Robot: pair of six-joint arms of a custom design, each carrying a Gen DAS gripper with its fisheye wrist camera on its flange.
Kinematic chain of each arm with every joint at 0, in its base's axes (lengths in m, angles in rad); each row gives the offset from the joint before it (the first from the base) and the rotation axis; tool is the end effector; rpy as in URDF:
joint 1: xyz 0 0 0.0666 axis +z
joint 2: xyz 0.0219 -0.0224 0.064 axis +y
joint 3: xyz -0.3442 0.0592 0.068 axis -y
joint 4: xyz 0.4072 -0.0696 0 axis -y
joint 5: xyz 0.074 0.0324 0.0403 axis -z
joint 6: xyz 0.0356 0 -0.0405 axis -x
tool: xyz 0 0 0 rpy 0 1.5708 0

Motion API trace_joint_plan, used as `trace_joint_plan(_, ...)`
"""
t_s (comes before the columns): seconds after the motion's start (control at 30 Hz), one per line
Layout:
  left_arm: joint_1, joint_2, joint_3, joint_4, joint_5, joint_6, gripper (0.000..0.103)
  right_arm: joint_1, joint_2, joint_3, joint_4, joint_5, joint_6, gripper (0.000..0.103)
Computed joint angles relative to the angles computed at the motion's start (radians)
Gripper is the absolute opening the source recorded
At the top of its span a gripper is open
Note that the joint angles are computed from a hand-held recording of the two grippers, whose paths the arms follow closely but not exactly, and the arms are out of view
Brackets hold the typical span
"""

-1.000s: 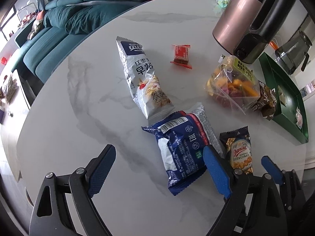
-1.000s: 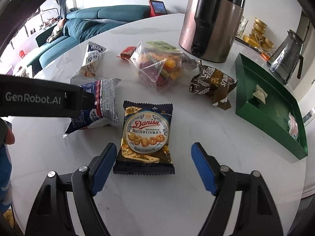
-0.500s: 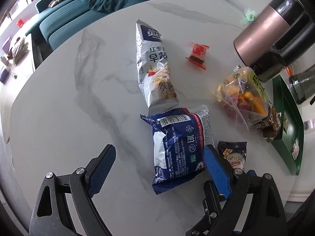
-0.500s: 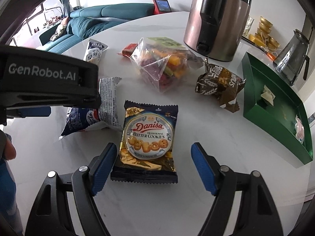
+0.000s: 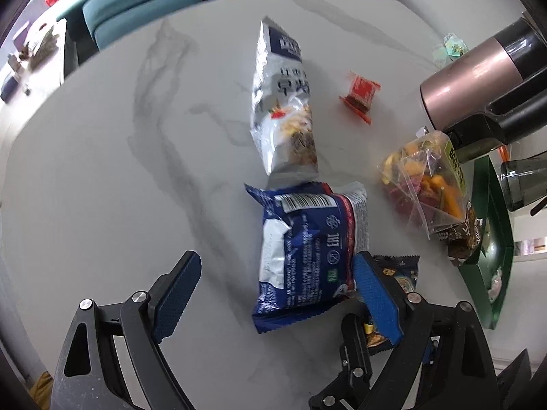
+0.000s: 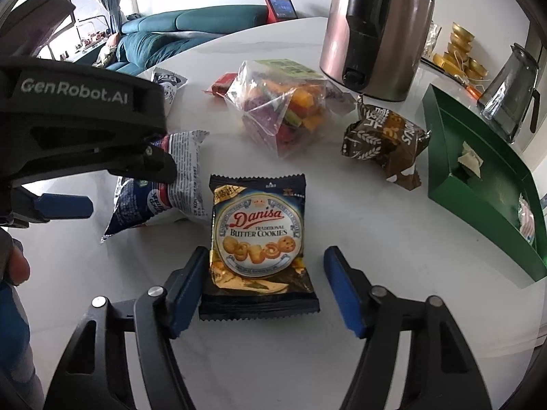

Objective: Organize snacks
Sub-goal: 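Grasp the blue biscuit bag with the left tool while the right tool grasps the Danisa cookies pack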

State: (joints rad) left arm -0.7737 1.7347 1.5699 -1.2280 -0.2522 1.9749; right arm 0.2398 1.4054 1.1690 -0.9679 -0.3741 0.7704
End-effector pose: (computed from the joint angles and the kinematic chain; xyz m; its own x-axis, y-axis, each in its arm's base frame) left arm 0.4107 -0.3893 0.2855 -0.3163 -0.9357 -0.1562 -0.9010 0.3478 -0.2594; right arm 0.4500 0.1230 0.2858 -0.4082 -0.7672 -0.4948 -0.8815 0.4721 -0.0047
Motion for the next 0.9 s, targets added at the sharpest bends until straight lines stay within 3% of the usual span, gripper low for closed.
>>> trace_joint_plan(0.13, 0.004, -0.001, -0.003, 0.004, 0.009, -0.014, 0.087, 0.0, -0.001, -0.002, 0.004, -0.002, -0.008, 0.091)
trace_joint_plan(0.4, 0.017, 0.046, 0.058, -0.027, -0.01, -0.048, 0.087, -0.003, -0.002, -0.003, 0.006, -0.007, -0.021, 0.073)
trace_joint_plan(0.6, 0.015, 0.055, 0.075, -0.035, -0.019, -0.056, 0.084, -0.003, -0.001, -0.002, 0.008, -0.007, -0.027, 0.069)
trace_joint_plan(0.77, 0.023, 0.047, 0.066, 0.003, -0.007, -0.078, 0.085, -0.002, -0.005, -0.007, 0.013, -0.006, -0.032, 0.069)
trace_joint_plan(0.9, 0.027, 0.067, 0.092, -0.036, -0.018, -0.071, 0.086, -0.002, -0.006, -0.01, 0.016, -0.007, -0.033, 0.069)
